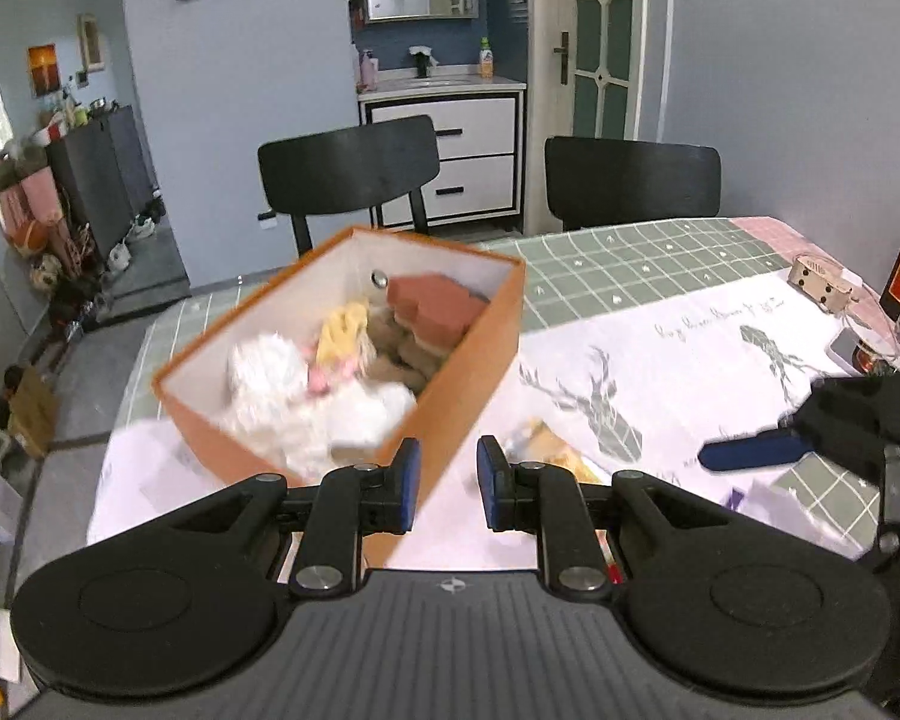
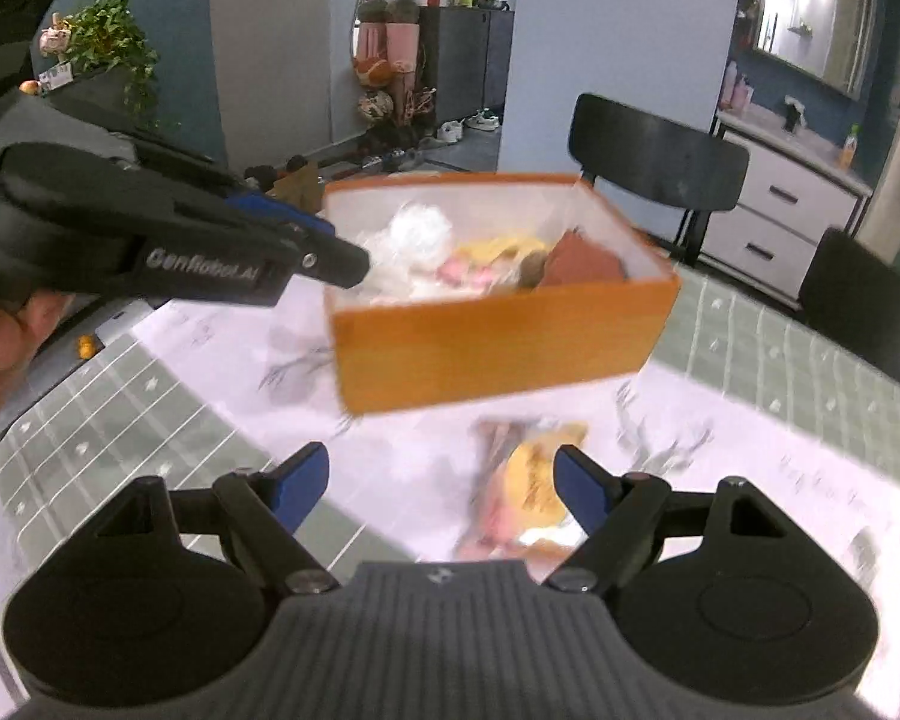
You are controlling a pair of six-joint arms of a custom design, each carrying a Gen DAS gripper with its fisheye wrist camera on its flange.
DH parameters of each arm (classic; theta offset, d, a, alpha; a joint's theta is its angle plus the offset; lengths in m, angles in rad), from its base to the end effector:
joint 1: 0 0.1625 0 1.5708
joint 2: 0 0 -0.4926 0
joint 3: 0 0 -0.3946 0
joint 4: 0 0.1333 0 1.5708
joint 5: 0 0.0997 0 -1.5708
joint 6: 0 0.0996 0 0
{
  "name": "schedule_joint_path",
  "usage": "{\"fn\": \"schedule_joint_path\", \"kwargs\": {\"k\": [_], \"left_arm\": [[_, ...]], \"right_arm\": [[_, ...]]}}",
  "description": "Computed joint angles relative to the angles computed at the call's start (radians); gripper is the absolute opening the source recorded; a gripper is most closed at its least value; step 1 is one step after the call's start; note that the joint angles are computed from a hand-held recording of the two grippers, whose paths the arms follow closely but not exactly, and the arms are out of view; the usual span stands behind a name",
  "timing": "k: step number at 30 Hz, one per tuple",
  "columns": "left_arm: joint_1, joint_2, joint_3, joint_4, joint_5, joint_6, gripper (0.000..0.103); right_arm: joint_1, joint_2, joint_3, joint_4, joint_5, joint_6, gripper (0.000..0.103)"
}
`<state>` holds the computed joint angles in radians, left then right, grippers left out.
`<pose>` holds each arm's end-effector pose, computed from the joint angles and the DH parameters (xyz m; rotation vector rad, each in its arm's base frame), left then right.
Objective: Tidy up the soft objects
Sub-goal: 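Withdraw both grippers from the box back toward the table, then grasp the crocheted strawberry toy with the left gripper while the right gripper grasps the Deeyeo snack bag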
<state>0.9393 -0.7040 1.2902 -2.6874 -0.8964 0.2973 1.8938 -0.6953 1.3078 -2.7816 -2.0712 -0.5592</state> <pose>-0.3319 -0.7850 0.2464 0.8886 2.2947 -0.7989 0.3454 -0.7625 0.2352 0.8880 -2.3418 0.6895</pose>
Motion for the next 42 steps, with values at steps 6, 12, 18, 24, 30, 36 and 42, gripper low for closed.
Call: {"fn": "schedule_joint_path", "kwargs": {"k": [6, 12, 18, 24, 30, 36, 42], "left_arm": [[0.01, -0.049, 0.16, -0.094, -0.046, -0.023, 0.028], [0.029, -0.059, 0.236, -0.092, -0.126, -0.079, 0.03], [0.051, -0.027, 0.178, 0.012, -0.28, -0.179, 0.062], [0.06, 0.032, 0.064, 0.156, -0.362, -0.282, 0.067], [0.058, 0.101, 0.0, 0.183, -0.298, -0.332, 0.07], [0.073, 0.153, -0.079, 0.257, -0.278, -0.443, 0.07], [0.077, 0.178, -0.087, 0.263, -0.258, -0.48, 0.063]], "right_arm": [[-0.028, -0.069, 0.224, -0.148, 0.1, 0.023, 0.081], [-0.058, -0.142, 0.427, -0.271, 0.13, 0.008, 0.081], [-0.097, -0.213, 0.58, -0.343, 0.133, 0.042, 0.08], [-0.121, -0.287, 0.691, -0.409, 0.158, 0.081, 0.081], [-0.154, -0.347, 0.752, -0.447, 0.112, 0.104, 0.081], [-0.201, -0.364, 0.77, -0.521, 0.093, 0.147, 0.081], [-0.234, -0.368, 0.77, -0.596, 0.102, 0.169, 0.081]]}}
